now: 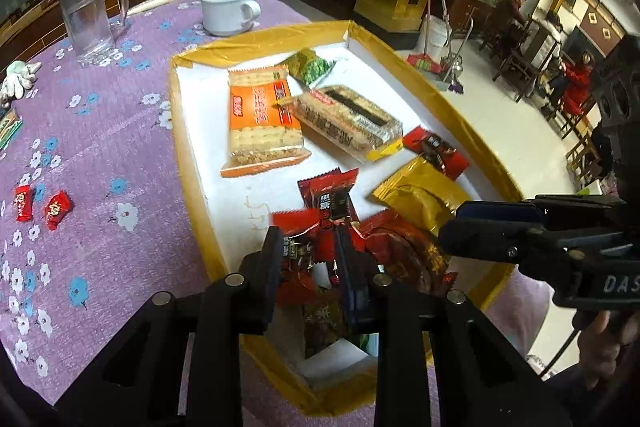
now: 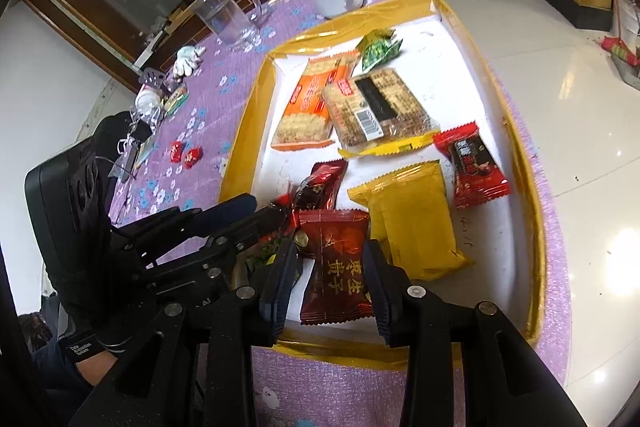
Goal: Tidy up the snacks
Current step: 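Open both tools to release the red packet and wrapper into the box, then grasp a small red candy on the tablecloth with the left tool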
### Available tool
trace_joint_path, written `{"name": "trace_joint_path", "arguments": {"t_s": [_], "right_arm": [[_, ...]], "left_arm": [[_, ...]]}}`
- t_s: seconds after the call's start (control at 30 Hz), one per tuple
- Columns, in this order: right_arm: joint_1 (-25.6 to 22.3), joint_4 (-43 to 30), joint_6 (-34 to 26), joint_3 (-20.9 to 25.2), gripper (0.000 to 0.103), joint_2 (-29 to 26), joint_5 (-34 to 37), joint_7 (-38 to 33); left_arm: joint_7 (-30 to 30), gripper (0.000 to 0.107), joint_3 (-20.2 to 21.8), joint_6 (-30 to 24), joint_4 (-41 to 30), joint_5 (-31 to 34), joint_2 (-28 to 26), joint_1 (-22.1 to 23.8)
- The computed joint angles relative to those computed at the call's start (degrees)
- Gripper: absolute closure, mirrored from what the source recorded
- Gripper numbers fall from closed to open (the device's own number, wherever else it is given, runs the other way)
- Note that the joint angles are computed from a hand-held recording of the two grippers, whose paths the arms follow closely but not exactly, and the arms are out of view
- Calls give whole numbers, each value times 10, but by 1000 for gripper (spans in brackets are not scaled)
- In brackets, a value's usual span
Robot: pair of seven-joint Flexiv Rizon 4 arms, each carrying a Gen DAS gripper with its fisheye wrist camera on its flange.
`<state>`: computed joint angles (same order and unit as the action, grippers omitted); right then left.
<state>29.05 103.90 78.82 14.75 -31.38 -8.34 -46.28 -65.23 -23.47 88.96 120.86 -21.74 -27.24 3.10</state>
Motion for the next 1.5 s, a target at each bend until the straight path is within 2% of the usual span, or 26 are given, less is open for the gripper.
{"name": "trace_joint_path", "arguments": {"t_s": [0.17, 0.43, 0.63, 0.77, 0.8, 0.93, 1.0, 1.13, 1.23, 1.43, 1.5], "right_arm": [[32, 14, 10, -37, 66, 17, -22, 42], [75, 3, 4, -64, 66, 20, -75, 100], [94, -36, -19, -49, 66, -3, -97, 111], [112, -90, -44, -34, 66, -35, -107, 94], [121, -97, -49, -40, 64, -38, -112, 96], [188, -125, -77, -101, 46, -50, -181, 138], [209, -139, -95, -121, 43, -57, -209, 165], [220, -180, -148, -118, 43, -76, -235, 181], [216, -196, -152, -108, 43, -85, -242, 177], [209, -206, -160, -94, 46, -91, -234, 167], [204, -196, -141, -91, 46, -88, -227, 169]], "left_arm": [[4, 84, -83, 42, 40, -14, 16, 86], [-40, 84, -194, 84, 105, 28, 32, 245], [-80, 84, -259, 103, 156, 77, 41, 365], [-102, 84, -281, 100, 177, 108, 45, 436], [-107, 84, -288, 100, 183, 116, 48, 458], [-126, 84, -311, 99, 197, 151, 53, 525], [-134, 84, -316, 95, 200, 166, 52, 552], [-149, 84, -316, 79, 196, 193, 45, 585], [-151, 84, -314, 68, 188, 201, 39, 594], [-124, 84, -291, 46, 158, 184, 22, 568], [-109, 84, -280, 37, 143, 172, 15, 550]]}}
